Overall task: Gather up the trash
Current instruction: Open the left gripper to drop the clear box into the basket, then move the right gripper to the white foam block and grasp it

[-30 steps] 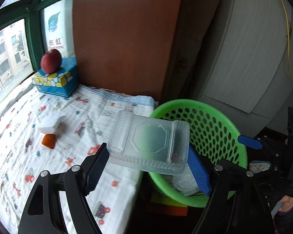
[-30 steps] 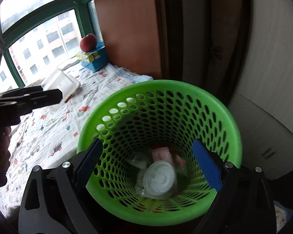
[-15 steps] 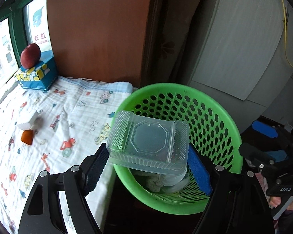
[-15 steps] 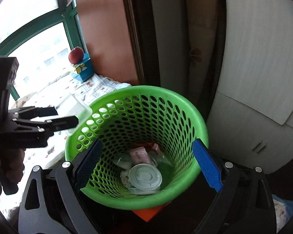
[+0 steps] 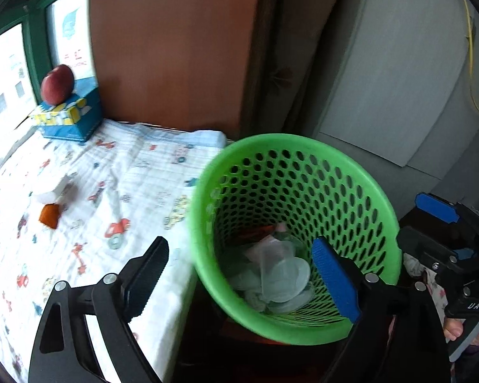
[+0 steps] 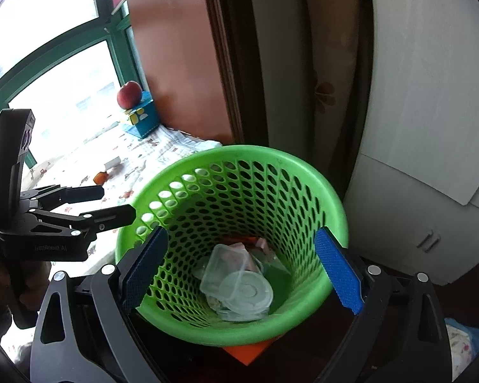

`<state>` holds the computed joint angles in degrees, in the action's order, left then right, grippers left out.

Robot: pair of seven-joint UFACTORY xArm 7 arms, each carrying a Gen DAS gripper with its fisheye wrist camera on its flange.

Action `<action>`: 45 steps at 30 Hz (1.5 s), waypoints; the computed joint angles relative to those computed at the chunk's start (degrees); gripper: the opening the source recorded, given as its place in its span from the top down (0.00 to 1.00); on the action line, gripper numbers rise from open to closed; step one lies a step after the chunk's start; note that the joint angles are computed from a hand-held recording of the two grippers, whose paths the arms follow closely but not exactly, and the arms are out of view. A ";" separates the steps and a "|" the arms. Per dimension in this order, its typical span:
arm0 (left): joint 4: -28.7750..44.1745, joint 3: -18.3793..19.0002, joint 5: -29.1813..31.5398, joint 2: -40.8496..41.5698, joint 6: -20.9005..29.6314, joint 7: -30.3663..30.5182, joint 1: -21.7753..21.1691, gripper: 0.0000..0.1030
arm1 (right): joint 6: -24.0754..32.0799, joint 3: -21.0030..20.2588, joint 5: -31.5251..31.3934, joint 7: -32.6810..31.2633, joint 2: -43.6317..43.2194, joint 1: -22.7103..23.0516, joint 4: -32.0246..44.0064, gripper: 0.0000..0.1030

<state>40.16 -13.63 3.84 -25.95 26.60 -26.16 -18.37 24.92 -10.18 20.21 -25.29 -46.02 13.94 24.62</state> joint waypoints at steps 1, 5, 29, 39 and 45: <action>-0.45 0.25 0.04 -0.63 0.15 -0.05 0.20 0.13 | -0.09 0.06 0.24 -0.01 0.11 0.46 0.09 0.11; -2.63 0.83 0.84 -3.45 1.05 -0.81 1.96 0.13 | -0.68 0.74 0.89 0.29 1.14 2.01 0.61 0.11; -15.69 10.73 2.65 -22.36 7.95 6.51 19.15 0.13 | -0.11 9.55 9.59 0.02 27.72 13.80 22.13 0.11; -19.38 14.79 1.98 -26.72 9.06 11.79 25.60 0.13 | 9.19 19.31 8.70 7.92 48.44 10.07 44.85 0.12; -20.74 16.30 1.59 -26.79 7.91 15.36 28.31 0.13 | 15.82 22.23 2.86 20.35 63.44 10.26 62.15 0.16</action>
